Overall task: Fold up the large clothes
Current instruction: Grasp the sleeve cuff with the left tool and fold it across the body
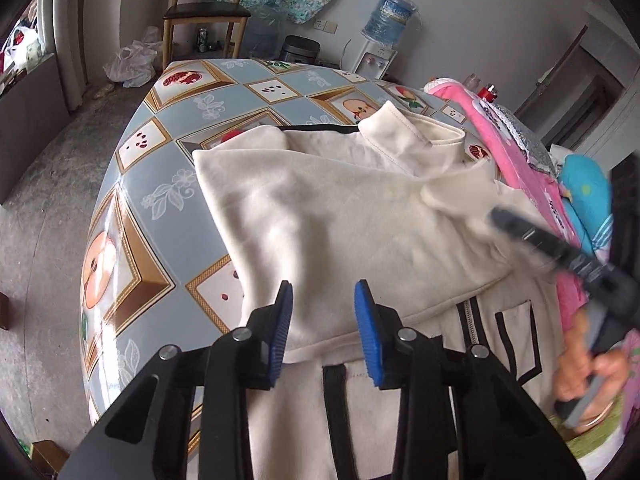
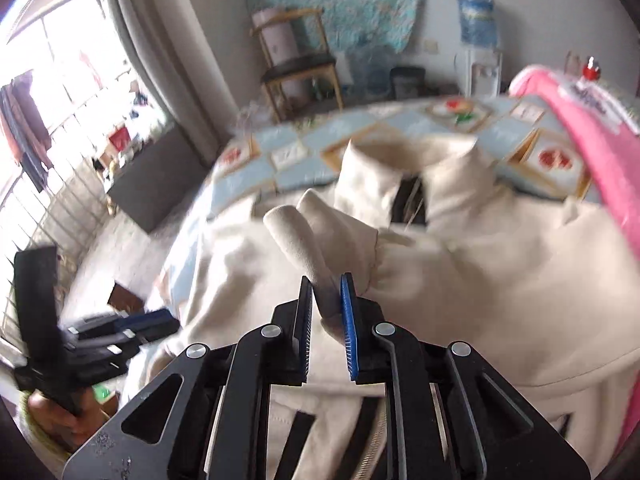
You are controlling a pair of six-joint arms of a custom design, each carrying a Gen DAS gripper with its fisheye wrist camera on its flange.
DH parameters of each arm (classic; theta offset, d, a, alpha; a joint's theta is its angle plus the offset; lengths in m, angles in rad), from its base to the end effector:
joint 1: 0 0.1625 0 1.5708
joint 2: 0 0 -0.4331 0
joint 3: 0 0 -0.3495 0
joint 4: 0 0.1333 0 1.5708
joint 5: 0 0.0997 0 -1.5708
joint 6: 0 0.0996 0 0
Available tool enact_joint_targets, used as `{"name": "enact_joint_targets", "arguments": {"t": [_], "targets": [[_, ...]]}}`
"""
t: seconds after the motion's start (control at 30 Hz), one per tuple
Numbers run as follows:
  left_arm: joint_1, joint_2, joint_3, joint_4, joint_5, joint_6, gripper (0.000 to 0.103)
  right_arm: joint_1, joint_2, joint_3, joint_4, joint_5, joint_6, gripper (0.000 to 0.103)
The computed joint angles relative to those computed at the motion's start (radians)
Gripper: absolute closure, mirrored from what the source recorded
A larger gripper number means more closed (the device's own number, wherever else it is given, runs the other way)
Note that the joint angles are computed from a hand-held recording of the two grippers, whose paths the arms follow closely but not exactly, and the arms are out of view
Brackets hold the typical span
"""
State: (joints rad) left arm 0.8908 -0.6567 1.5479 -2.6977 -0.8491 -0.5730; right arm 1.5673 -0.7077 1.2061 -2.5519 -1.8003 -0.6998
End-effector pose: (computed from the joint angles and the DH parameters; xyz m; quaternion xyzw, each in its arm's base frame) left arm -0.2709 -0.6517 0.1056 0.0082 0.9300 -0.2947 0.2195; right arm 0.1080 -0.7698 0.2374 0.3034 -0.9161 0.1846 0.1862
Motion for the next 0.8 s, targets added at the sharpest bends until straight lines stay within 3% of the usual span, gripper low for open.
{"name": "enact_joint_targets", "arguments": {"t": [0.1, 0.2, 0.23, 0.27, 0.33, 0.53, 0.67, 0.8], "targets": [[0.014, -0.008, -0.007, 0.002, -0.067, 0.019, 0.072, -0.033, 0.017, 0.014, 0.061, -0.005, 0.018, 0.08], [0.03, 0.017, -0.061, 0.0, -0.131, 0.054, 0.072, -0.084, -0.039, 0.015, 0.178, 0.133, 0.058, 0.058], [0.037, 0.03, -0.088, 0.006, -0.154, 0.057, 0.072, -0.098, -0.061, 0.022, 0.193, 0.166, 0.062, 0.049], [0.045, 0.047, -0.122, 0.017, -0.176, 0.057, 0.071, -0.112, -0.086, 0.039, 0.182, 0.189, 0.059, 0.046], [0.061, 0.092, -0.208, 0.059, -0.211, 0.049, 0.07, -0.138, -0.132, 0.077, 0.156, 0.21, 0.048, 0.046], [0.108, 0.242, -0.484, 0.239, -0.307, -0.019, 0.07, -0.198, -0.214, 0.209, -0.023, 0.133, 0.024, 0.046], [0.12, 0.29, -0.564, 0.296, -0.3, -0.085, 0.07, -0.227, -0.237, 0.275, -0.133, 0.133, 0.004, 0.046], [0.123, 0.293, -0.569, 0.305, -0.296, -0.141, 0.07, -0.243, -0.246, 0.294, -0.144, 0.166, 0.001, 0.046]]}}
